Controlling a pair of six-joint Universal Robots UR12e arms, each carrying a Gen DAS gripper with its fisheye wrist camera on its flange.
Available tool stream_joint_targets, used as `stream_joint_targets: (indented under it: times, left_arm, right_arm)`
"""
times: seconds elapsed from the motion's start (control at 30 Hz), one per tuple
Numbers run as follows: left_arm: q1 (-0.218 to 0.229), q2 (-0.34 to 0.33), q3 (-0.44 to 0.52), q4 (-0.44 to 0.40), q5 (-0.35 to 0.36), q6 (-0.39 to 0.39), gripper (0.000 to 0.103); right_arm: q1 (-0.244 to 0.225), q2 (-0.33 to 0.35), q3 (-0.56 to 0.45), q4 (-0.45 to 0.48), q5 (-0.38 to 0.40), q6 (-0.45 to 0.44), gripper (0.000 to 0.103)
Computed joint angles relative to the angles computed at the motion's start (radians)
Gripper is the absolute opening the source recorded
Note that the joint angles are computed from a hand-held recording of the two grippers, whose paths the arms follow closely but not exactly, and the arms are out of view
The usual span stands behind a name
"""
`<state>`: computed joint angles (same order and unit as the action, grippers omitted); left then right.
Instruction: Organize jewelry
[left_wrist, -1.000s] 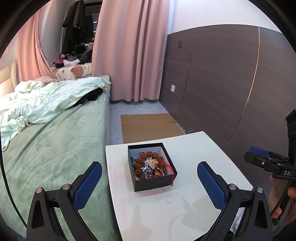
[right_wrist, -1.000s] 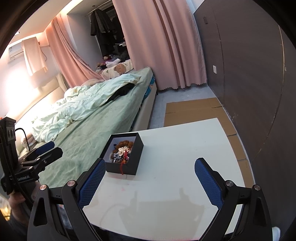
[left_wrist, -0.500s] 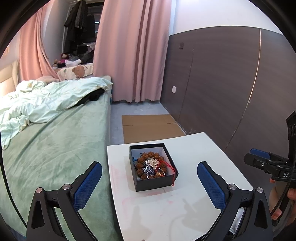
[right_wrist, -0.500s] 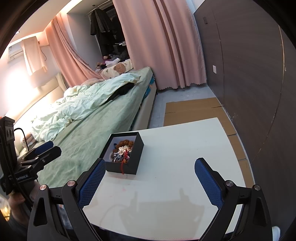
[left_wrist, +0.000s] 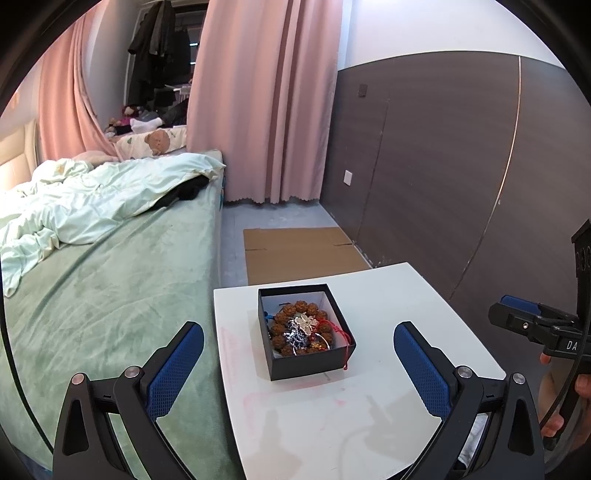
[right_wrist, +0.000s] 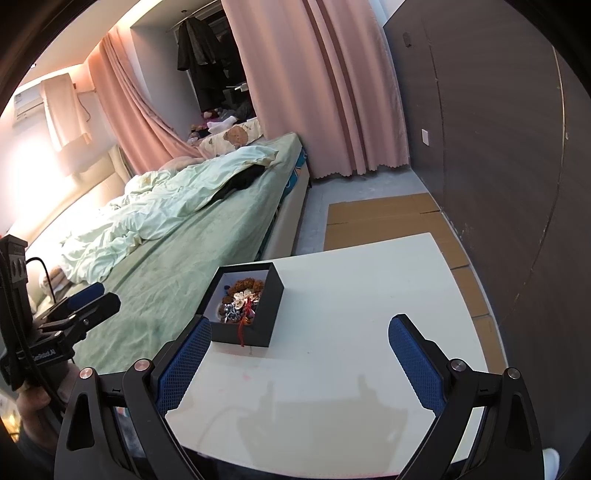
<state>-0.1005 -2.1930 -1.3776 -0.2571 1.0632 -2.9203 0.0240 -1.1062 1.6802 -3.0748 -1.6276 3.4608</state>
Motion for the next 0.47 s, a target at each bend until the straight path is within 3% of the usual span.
stream_joint_targets:
  times: [0.47]
  left_arm:
    - [0.0,0.003,-0.004,-0.005,0.007,0.009,0.103]
  right_arm:
    - [0.007,0.005,-0.007,0.014,-0.008,0.013,0.097]
